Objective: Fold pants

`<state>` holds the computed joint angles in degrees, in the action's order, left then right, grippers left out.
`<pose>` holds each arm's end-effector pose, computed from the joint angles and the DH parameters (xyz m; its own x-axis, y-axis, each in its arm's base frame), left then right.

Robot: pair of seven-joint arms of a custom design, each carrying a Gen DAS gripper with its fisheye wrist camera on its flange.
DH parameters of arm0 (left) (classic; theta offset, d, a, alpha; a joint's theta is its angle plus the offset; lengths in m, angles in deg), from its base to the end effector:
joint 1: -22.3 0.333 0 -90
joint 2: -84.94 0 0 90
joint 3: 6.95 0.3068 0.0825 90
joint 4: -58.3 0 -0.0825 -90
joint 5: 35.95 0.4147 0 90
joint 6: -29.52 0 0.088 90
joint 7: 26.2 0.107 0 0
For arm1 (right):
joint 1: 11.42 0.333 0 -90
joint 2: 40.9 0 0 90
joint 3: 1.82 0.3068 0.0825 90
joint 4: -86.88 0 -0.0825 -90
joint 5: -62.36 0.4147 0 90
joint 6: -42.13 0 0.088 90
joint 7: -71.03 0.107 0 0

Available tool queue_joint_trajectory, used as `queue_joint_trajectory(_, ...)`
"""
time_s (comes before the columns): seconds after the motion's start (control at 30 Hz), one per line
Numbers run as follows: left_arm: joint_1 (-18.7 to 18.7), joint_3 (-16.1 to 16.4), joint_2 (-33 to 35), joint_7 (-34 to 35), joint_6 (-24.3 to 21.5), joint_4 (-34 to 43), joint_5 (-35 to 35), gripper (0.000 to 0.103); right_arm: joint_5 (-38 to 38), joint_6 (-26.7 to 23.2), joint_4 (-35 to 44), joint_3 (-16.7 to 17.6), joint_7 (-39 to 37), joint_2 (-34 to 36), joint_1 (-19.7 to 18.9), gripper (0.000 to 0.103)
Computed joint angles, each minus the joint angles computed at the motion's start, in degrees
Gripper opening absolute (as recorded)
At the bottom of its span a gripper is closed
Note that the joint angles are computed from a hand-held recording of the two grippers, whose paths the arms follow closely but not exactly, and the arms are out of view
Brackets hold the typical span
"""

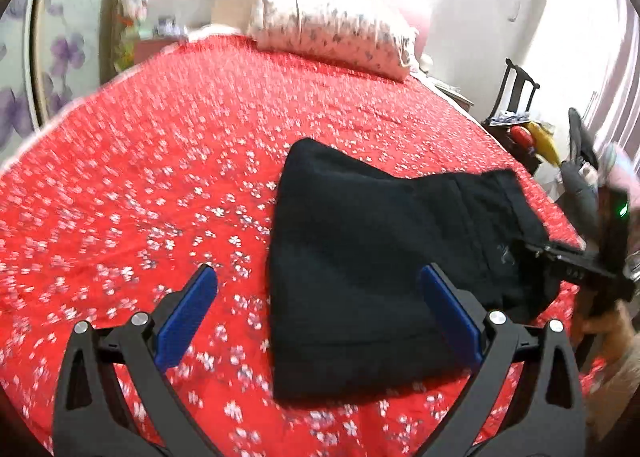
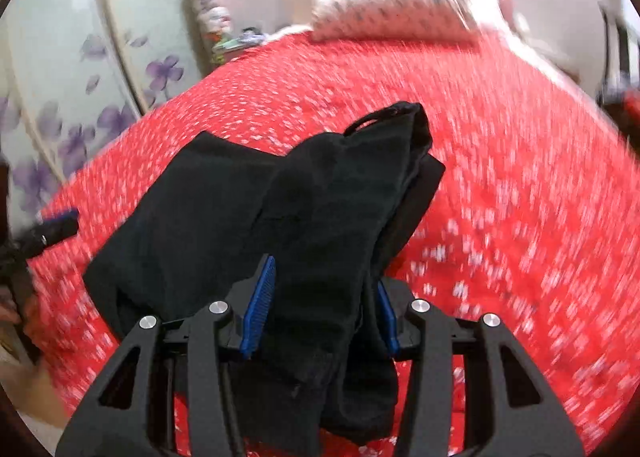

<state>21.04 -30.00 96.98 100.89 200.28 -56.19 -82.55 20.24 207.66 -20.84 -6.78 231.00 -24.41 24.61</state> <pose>0.6180 -0.2109 0.4087 -0.3700 -0.8875 0.2745 -0.7039 0.0749 -0.7064 0.5631 0.3899 0.4038 0.0719 -0.9739 -0.2152 -0.7185 0.0991 -0.6884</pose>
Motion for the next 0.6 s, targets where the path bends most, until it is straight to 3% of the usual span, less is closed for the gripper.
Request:
queue_joint_trajectory(0.13, 1.5, 2.6, 6.9, -5.7, -19.1, 11.4, 2.3, 0.101, 16.5, 5.9, -3.5, 4.9, -7.0, 0.1, -6.2, 0.052)
queue_joint_trajectory(0.27, 1.5, 4.5, 16.6, -15.3, -33.4, 25.4, 7.9, 0.101, 32.5, 11.3, -6.4, 13.4, -16.9, 0.2, -14.2, 0.052)
queue_joint_trajectory(0.37, 4.1, 2.0, 22.0, -16.5, -40.0, 31.9, 5.2, 0.101, 34.9, 11.8, -7.3, 12.8, -19.1, 0.1, -13.5, 0.053)
queue_joint_trajectory(0.5, 4.4, 1.1, 26.3, -18.6, -43.1, 36.8, 4.9, 0.100, 38.2, 13.4, -7.6, 11.4, -20.7, 0.8, -11.6, 0.057)
queue_joint_trajectory(0.57, 5.1, 0.0, 27.2, -18.0, -43.3, 37.2, 3.4, 0.099, 41.7, 15.3, -8.2, 14.3, -23.5, 1.1, -14.1, 0.058)
queue_joint_trajectory(0.6, 5.5, -0.4, 27.3, -17.7, -43.1, 37.1, 2.6, 0.094, 43.8, 16.7, -8.5, 17.3, -25.4, 1.6, -16.8, 0.058)
